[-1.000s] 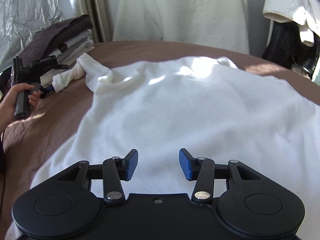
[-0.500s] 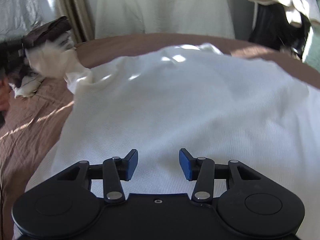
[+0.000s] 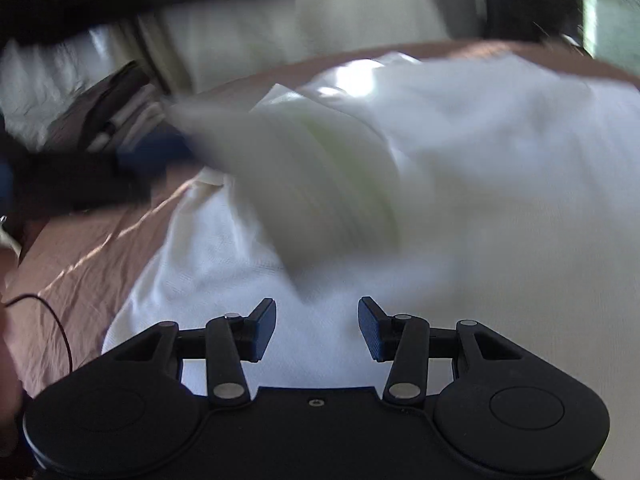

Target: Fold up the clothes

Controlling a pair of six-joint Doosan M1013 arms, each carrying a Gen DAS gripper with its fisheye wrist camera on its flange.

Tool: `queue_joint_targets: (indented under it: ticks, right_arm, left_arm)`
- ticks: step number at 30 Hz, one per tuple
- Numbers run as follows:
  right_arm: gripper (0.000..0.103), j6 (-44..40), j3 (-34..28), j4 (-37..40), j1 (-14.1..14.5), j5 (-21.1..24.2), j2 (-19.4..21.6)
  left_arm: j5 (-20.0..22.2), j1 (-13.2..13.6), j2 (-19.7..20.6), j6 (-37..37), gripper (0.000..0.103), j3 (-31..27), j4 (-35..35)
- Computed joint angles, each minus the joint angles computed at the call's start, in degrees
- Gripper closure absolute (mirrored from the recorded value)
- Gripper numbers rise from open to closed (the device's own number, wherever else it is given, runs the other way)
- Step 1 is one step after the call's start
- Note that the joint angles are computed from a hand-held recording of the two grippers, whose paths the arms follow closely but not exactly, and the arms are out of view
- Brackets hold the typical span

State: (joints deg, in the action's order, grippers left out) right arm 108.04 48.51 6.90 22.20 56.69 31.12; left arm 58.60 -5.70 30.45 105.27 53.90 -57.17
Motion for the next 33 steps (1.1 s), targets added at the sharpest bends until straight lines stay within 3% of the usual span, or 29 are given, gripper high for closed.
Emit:
queue_joint_targets:
  ticks: [4,8,11,14,15,18,19,20,21,22,23,24,26,30,33]
  right_arm:
    - [0.052,4.2,2.9,-2.6,-0.5,-1.9,-1.9]
    - [0.052,6.5,2.9,-5.6,-0.8,-2.5,-2.4]
    - [0.052,5.6,1.6,-6.8,-0.8,-2.8,-2.1]
    - [0.049,5.5,-0.2,-9.7,-0.9,-2.9,-1.5]
    - [0.047,5.6,-0.9,-10.6,-1.0,-3.0,-1.3]
    - [0.032,5.5,-3.9,-12.5,-1.6,-1.1,0.3]
    - [0.022,4.5,-5.3,-11.8,-1.9,0.7,1.2]
    - [0.012,1.9,-7.7,-8.8,-2.6,4.3,2.9]
    - [0.012,-1.4,-11.2,-4.9,-3.5,9.7,5.3]
    - [0.020,-3.2,-14.8,-3.2,-4.0,15.2,7.8]
    - [0.035,-3.1,-16.8,-3.5,-4.1,18.1,9.4]
    - [0.039,-2.7,-17.3,-3.5,-4.2,17.9,9.8]
    - [0.090,-2.9,-14.4,-2.7,-4.3,11.5,8.1]
    - [0.090,-3.9,-9.4,-13.2,-2.1,-3.7,4.1]
    - [0.090,-5.1,-11.2,-20.1,-0.9,-7.7,3.8]
  left_arm:
    - [-5.5,1.0,0.6,-0.7,0.041,-1.0,4.8]
    - [-8.1,2.1,3.8,-4.4,0.036,-7.9,22.8]
    - [-2.2,2.8,7.3,-5.0,0.035,-13.6,32.0]
    - [8.3,0.9,10.8,-3.7,0.029,-19.9,50.3]
    - [8.9,0.5,11.0,-2.2,0.029,-19.7,53.0]
    - [6.3,1.7,11.1,-3.6,0.027,-18.2,47.1]
    - [5.6,2.0,11.3,-5.3,0.027,-18.4,45.8]
    - [4.1,2.2,11.3,-6.1,0.027,-18.0,44.9]
    - [1.6,2.3,10.9,-5.8,0.027,-16.8,44.7]
    - [-1.2,2.4,10.3,-5.0,0.027,-15.2,44.7]
    - [-4.1,2.5,9.5,-4.8,0.027,-13.4,44.9]
    - [-5.9,2.8,9.1,-6.2,0.027,-12.1,45.0]
    - [-6.8,3.8,9.2,-11.3,0.029,-11.7,44.5]
    - [-6.8,5.3,9.7,-17.0,0.038,-12.3,43.2]
    - [-7.9,5.1,9.3,-18.8,0.038,-11.5,46.7]
